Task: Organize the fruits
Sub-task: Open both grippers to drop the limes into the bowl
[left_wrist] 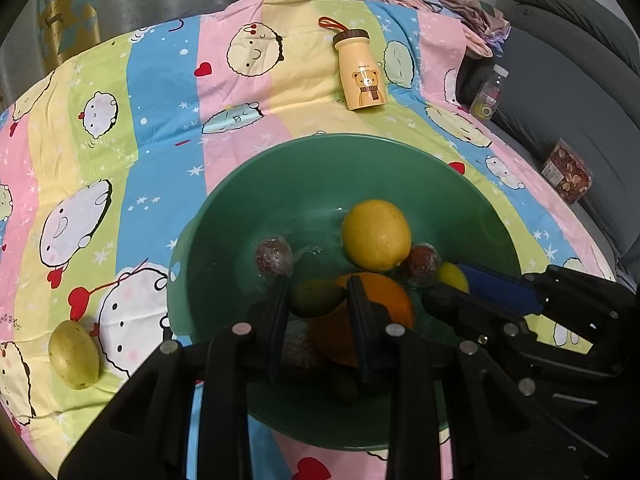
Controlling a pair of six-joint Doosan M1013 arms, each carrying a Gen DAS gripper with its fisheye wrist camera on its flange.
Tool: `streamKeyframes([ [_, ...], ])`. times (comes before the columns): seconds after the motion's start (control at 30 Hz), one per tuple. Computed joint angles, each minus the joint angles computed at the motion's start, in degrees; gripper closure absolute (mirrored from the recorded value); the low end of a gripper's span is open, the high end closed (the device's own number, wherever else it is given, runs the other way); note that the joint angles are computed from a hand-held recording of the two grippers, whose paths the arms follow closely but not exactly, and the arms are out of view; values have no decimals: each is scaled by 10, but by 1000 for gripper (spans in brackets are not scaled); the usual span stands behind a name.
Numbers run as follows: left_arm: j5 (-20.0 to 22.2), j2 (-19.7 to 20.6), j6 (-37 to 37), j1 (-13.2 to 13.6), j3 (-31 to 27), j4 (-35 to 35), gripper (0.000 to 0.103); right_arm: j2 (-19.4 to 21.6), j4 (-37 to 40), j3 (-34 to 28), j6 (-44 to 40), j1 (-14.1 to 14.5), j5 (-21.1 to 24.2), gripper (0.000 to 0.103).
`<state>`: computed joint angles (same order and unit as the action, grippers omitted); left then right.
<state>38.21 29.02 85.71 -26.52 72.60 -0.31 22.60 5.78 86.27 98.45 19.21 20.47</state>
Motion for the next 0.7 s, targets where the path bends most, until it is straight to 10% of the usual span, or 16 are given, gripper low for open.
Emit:
streamKeyframes([
  [0.7, -35, -16, -46, 5, 22, 22, 40, -7, -15, 5, 29, 2, -8, 67],
])
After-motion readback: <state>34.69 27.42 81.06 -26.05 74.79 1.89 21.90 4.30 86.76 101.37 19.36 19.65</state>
